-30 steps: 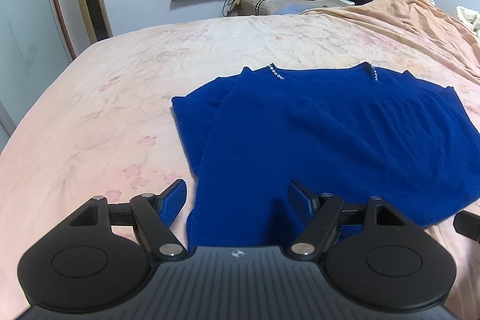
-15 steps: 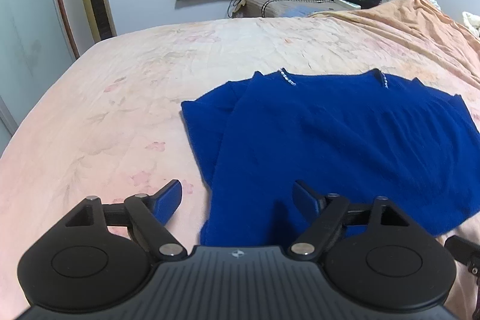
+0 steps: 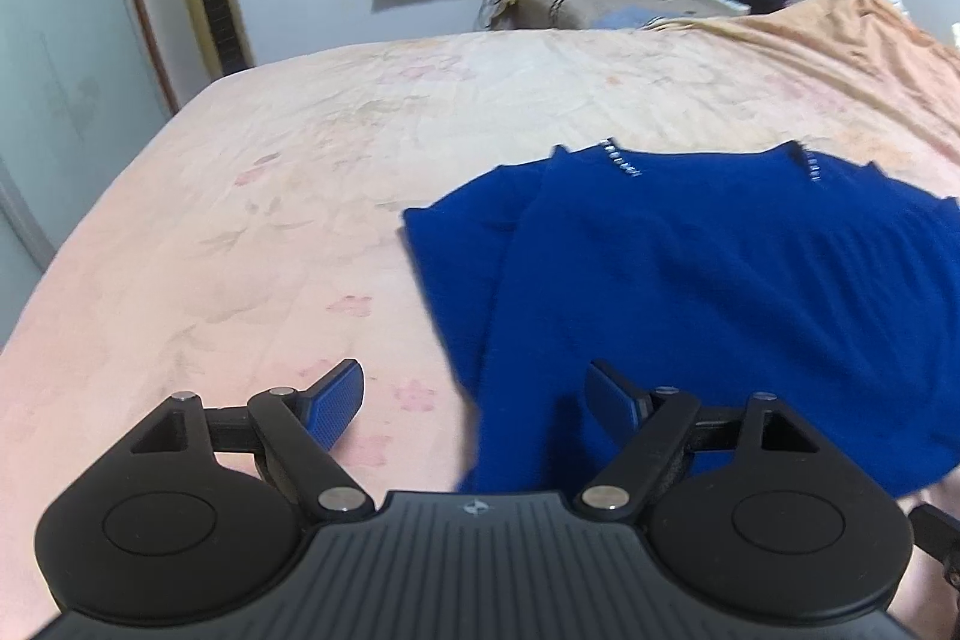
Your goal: Fold small clothes
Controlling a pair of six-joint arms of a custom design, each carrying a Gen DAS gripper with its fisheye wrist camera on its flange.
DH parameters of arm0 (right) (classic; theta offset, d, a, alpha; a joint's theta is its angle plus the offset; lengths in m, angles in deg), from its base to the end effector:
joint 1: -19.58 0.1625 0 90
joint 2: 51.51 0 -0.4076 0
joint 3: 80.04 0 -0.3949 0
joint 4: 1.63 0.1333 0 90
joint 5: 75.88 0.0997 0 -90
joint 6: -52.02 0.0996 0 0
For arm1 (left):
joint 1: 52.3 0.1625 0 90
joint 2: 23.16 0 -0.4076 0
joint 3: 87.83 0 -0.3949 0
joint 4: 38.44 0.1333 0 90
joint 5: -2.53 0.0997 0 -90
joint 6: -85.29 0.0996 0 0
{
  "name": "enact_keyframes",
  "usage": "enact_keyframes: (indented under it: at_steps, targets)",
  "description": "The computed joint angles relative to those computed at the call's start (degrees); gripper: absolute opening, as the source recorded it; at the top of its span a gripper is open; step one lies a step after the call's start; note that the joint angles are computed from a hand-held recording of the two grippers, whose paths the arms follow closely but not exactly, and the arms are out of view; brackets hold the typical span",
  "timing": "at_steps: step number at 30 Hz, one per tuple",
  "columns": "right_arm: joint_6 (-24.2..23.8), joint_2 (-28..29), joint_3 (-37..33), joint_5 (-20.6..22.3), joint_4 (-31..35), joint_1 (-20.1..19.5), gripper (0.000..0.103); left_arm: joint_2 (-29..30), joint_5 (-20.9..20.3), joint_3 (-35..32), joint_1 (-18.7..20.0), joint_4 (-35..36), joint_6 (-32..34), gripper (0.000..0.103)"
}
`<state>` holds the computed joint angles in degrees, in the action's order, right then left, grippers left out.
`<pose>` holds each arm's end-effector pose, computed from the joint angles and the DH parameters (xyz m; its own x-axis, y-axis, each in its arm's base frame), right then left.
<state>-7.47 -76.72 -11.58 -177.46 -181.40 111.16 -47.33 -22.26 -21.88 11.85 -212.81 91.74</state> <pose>0.1352 -0.7924 0.0707 -0.4829 -0.5324 0.6953 -0.8568 0.4514 -0.2494 -0.1335 -0.7887 0.1030 -0.6051 -0.2933 -0.7402 0.3915 0.6999 -0.5974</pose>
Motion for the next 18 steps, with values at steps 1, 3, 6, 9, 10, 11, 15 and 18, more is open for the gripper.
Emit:
enact_keyframes:
  at_steps: [1,3,6,9,10,11,15,18]
  targets:
    - [-0.2,0.1,0.0,0.0,0.0,0.0,0.098,0.1,0.3,-0.3,0.1,0.5,-0.2,0.081]
    - [-0.4,0.2,-0.1,0.1,0.3,0.1,0.098,0.1,0.3,-0.5,0.2,0.8,-0.3,0.081]
    - [-0.8,0.4,-0.2,0.1,0.5,0.3,0.098,0.4,0.8,-1.1,0.3,1.1,-0.2,0.081]
    - [-1.3,0.7,-0.4,0.0,0.4,0.4,0.099,0.6,1.0,-1.7,0.4,1.8,-0.5,0.081]
    - [-1.5,0.8,-0.3,0.0,0.3,0.5,0.099,0.6,1.1,-1.9,0.5,2.1,-0.7,0.081]
    - [-1.8,0.8,-0.3,0.0,0.2,0.6,0.099,0.7,1.1,-2.2,0.5,2.4,-0.9,0.081]
    - [-3.0,1.3,-0.5,-0.1,-0.1,0.9,0.099,0.9,1.1,-3.1,0.9,3.4,-1.1,0.081]
    - [-4.3,1.8,-0.5,-0.2,-0.8,1.2,0.1,1.2,0.7,-4.2,1.3,4.2,-0.3,0.081]
